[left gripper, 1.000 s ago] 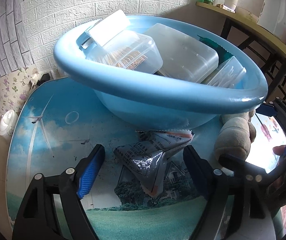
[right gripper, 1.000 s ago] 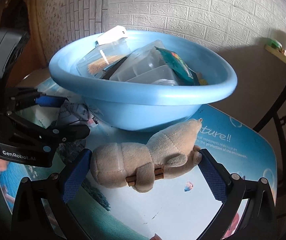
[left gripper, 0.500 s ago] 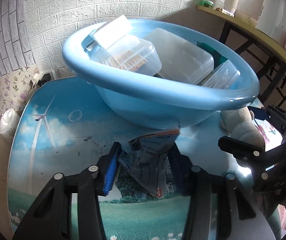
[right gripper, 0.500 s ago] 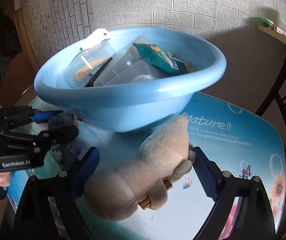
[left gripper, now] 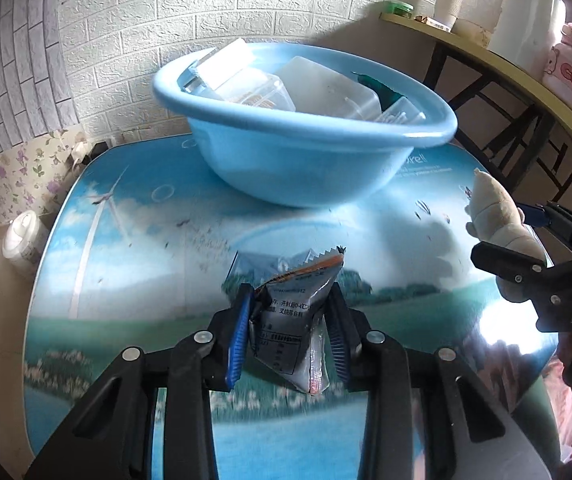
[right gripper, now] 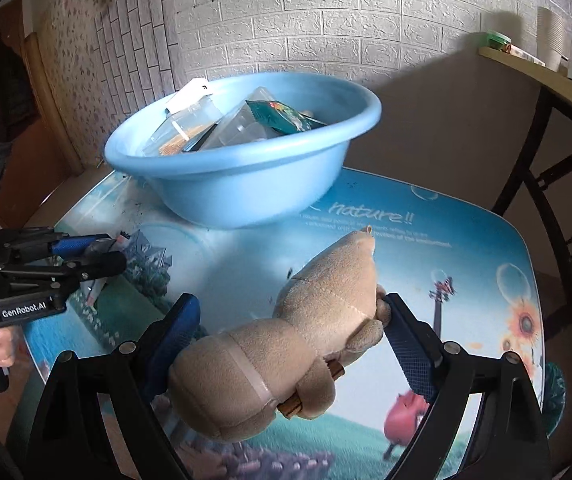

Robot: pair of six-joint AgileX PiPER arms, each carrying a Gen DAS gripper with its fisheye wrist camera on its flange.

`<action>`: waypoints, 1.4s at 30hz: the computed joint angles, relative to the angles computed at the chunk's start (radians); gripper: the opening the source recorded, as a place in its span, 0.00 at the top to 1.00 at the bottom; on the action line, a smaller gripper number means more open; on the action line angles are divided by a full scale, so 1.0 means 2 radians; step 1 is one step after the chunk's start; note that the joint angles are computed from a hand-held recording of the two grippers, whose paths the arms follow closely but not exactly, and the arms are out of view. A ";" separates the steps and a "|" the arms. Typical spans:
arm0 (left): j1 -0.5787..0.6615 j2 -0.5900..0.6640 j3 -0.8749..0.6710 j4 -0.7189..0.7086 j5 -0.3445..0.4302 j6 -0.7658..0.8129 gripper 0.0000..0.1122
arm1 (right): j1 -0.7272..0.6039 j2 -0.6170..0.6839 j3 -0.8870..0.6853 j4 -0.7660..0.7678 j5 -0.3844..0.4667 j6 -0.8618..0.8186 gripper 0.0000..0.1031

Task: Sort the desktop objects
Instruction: 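Grasp the silver wrapper bag with the left tool while the right grasps the beige plush toy, then lift and carry the wrapper bag and plush toy over the basin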

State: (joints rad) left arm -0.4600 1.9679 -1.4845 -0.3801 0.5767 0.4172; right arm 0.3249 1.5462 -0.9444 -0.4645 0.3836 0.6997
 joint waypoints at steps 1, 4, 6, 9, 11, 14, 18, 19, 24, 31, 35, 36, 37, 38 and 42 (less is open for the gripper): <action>0.001 -0.005 0.006 0.002 -0.002 -0.001 0.70 | 0.002 -0.001 -0.001 -0.002 0.007 -0.001 0.14; -0.002 -0.016 0.025 0.018 -0.011 -0.018 0.69 | 0.007 -0.014 0.016 -0.011 0.018 0.010 0.13; -0.004 -0.015 0.026 0.037 -0.012 -0.039 0.67 | 0.005 -0.017 0.021 0.003 0.022 0.005 0.09; -0.007 -0.018 0.034 0.057 -0.022 -0.055 0.60 | 0.014 -0.019 0.031 -0.027 0.010 0.040 0.01; -0.007 -0.021 0.037 0.059 -0.022 -0.056 0.56 | 0.022 -0.023 0.036 -0.037 0.014 0.052 0.01; -0.007 -0.024 0.042 0.069 -0.024 -0.064 0.51 | 0.034 -0.028 0.044 -0.060 0.027 0.076 0.01; -0.006 -0.024 0.049 0.082 -0.027 -0.072 0.44 | 0.038 -0.049 0.068 -0.078 0.025 0.119 0.01; -0.006 -0.021 0.049 0.084 -0.027 -0.074 0.44 | 0.038 -0.054 0.073 -0.079 0.028 0.129 0.01; -0.016 -0.017 0.055 0.108 -0.042 -0.097 0.36 | 0.053 -0.066 0.086 -0.094 0.037 0.215 0.01; -0.025 -0.026 0.084 0.118 -0.082 -0.116 0.38 | 0.067 -0.029 0.054 -0.074 0.044 0.233 0.05; -0.023 -0.035 0.096 0.093 -0.091 -0.088 0.64 | 0.073 -0.024 0.048 -0.090 0.058 0.249 0.44; -0.021 -0.035 0.096 0.079 -0.088 -0.076 0.68 | 0.068 -0.025 0.049 -0.085 0.056 0.244 0.45; -0.020 -0.035 0.094 0.070 -0.085 -0.068 0.69 | 0.061 -0.028 0.051 -0.070 0.047 0.228 0.45; -0.019 -0.035 0.092 0.062 -0.080 -0.062 0.71 | 0.054 -0.030 0.053 -0.055 0.040 0.212 0.46; -0.018 -0.039 0.083 0.056 -0.068 -0.054 0.73 | 0.051 -0.041 0.053 -0.051 0.036 0.195 0.47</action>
